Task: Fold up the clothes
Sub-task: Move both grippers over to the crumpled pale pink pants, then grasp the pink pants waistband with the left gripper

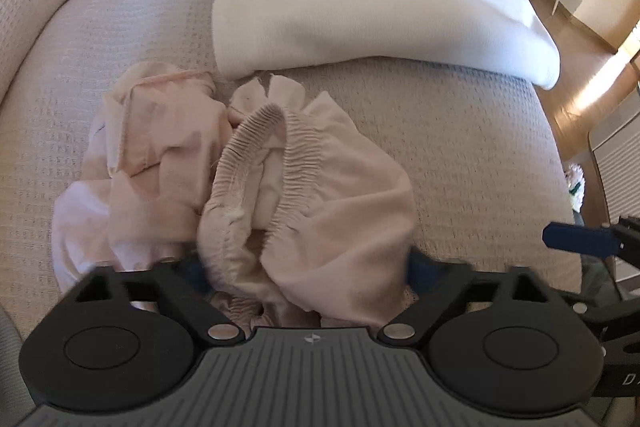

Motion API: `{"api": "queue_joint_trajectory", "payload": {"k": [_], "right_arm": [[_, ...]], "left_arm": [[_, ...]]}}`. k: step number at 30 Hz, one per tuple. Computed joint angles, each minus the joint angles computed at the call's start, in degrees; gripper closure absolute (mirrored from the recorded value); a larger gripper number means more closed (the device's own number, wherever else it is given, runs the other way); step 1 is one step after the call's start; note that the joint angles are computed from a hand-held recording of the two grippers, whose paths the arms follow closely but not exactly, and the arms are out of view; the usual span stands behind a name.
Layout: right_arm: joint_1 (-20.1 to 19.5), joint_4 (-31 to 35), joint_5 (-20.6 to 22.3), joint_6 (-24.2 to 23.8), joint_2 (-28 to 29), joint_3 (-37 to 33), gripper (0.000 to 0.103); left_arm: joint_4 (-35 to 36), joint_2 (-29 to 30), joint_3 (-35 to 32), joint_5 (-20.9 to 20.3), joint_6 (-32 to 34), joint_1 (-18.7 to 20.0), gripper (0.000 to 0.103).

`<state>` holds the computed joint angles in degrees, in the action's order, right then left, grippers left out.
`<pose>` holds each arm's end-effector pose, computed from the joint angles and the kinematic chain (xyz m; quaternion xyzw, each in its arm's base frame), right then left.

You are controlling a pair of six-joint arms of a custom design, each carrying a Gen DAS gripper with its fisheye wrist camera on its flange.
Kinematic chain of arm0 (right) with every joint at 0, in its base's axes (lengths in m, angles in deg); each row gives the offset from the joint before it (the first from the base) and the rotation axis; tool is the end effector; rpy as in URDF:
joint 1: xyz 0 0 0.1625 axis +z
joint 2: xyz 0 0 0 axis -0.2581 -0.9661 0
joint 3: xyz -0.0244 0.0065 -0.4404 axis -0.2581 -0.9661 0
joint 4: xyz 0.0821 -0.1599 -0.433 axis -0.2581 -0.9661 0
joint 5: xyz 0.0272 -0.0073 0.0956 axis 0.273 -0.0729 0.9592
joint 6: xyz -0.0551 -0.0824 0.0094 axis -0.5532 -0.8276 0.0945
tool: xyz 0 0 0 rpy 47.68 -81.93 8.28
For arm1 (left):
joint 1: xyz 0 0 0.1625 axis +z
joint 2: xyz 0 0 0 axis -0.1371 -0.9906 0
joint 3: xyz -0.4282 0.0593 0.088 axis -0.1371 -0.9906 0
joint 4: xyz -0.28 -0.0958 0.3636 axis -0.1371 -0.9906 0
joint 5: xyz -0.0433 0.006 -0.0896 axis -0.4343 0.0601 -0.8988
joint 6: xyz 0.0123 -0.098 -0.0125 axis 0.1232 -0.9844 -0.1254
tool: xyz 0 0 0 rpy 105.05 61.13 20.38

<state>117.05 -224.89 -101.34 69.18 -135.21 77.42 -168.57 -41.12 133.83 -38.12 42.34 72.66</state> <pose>0.2319 -0.6898 0.1338 0.1236 -0.9272 0.2439 0.2560 -0.1397 -0.7442 0.1729 0.2203 0.9225 -0.1488 0.2799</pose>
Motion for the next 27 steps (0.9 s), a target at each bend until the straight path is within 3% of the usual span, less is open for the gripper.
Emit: {"api": "queue_joint_trajectory", "payload": {"k": [4,7,16,21,27], "right_arm": [[0.1,0.1,-0.2,-0.2,0.1,-0.1,0.027],[0.3,-0.6,-0.6,-0.1,0.0,0.2,0.027],[1.4,-6.6,-4.0,-1.4,-2.4,4.0,0.021],[1.4,-8.2,-4.7,0.9,-4.8,6.7,0.020],[1.0,-9.7,-5.7,2.8,-5.8,7.8,0.020]], "left_arm": [[-1.7,-1.0,1.4,-0.6,0.5,-0.6,0.066],[-2.3,-2.8,2.7,-4.4,1.0,-1.0,0.075],[2.2,-6.1,5.8,-9.7,0.2,-3.0,0.077],[2.4,-7.0,7.9,-9.7,-0.7,-3.8,0.077],[5.2,-8.5,8.7,-13.5,-0.6,-4.2,0.077]]}}
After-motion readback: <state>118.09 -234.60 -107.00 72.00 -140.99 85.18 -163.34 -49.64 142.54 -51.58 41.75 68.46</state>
